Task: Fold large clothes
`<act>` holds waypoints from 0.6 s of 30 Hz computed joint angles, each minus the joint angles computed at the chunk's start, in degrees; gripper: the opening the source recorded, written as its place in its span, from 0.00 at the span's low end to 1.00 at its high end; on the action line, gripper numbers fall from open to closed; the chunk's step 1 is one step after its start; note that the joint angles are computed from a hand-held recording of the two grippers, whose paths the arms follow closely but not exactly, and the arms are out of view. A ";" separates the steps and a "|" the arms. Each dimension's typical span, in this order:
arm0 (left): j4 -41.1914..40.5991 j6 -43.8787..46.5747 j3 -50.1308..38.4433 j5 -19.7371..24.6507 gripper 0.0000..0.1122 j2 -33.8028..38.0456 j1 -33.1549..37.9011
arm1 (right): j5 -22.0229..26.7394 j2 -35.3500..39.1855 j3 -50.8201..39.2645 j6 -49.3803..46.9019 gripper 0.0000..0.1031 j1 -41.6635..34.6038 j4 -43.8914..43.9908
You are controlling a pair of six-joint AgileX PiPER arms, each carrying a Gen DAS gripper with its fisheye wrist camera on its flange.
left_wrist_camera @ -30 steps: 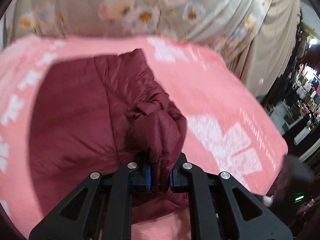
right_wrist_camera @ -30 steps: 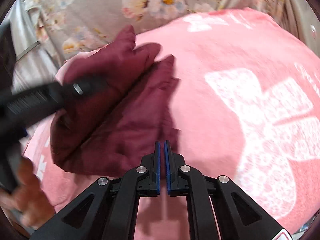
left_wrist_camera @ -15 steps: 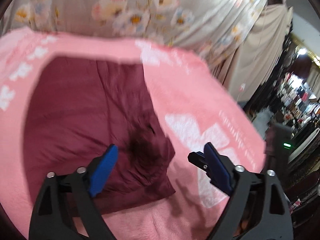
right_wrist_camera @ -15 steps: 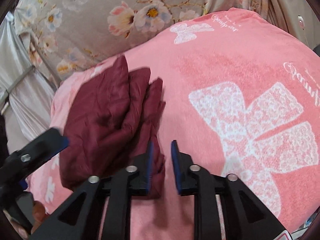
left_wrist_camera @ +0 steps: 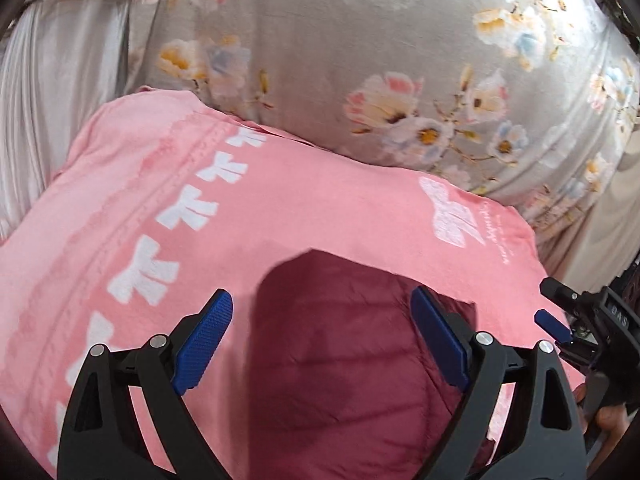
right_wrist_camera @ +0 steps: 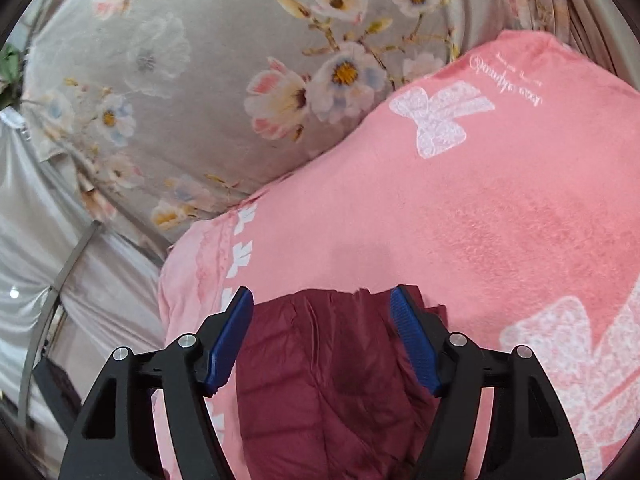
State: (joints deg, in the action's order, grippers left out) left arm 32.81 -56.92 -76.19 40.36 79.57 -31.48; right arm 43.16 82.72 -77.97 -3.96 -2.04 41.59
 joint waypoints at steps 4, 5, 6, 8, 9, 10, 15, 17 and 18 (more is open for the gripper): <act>-2.78 3.78 -4.84 1.01 0.79 3.92 2.80 | 1.27 9.19 -7.98 15.21 0.68 4.86 -11.74; -3.51 4.57 -5.75 1.45 0.79 4.67 3.36 | 1.68 10.33 -8.51 17.57 0.68 5.34 -13.55; -3.72 4.77 -6.74 1.70 0.79 5.71 3.57 | 2.30 12.13 -9.13 19.91 0.68 5.88 -14.89; -4.91 6.39 -9.63 2.75 0.79 8.48 3.89 | 2.72 13.52 -7.91 19.39 0.56 5.85 -13.19; -5.10 6.68 -10.31 2.91 0.79 9.40 3.93 | 2.85 13.90 -7.16 17.48 0.47 6.13 -11.89; -5.49 7.24 -11.48 3.34 0.79 10.75 3.88 | 2.40 13.68 -6.14 15.70 0.25 6.67 -11.63; -5.71 7.79 -14.71 4.34 0.79 16.38 2.55 | -8.91 6.33 5.56 10.62 0.05 7.83 -13.78; -5.70 7.65 -15.52 4.49 0.79 18.50 1.89 | -13.06 4.31 9.86 9.74 0.05 7.41 -14.42; -6.01 7.70 -16.30 4.69 0.79 20.19 1.49 | -16.29 3.10 12.96 9.37 0.05 7.61 -15.22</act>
State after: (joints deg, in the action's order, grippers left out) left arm 26.81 -49.22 -92.49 45.05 99.76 -29.99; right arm 26.88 85.83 -65.01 5.41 5.56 26.37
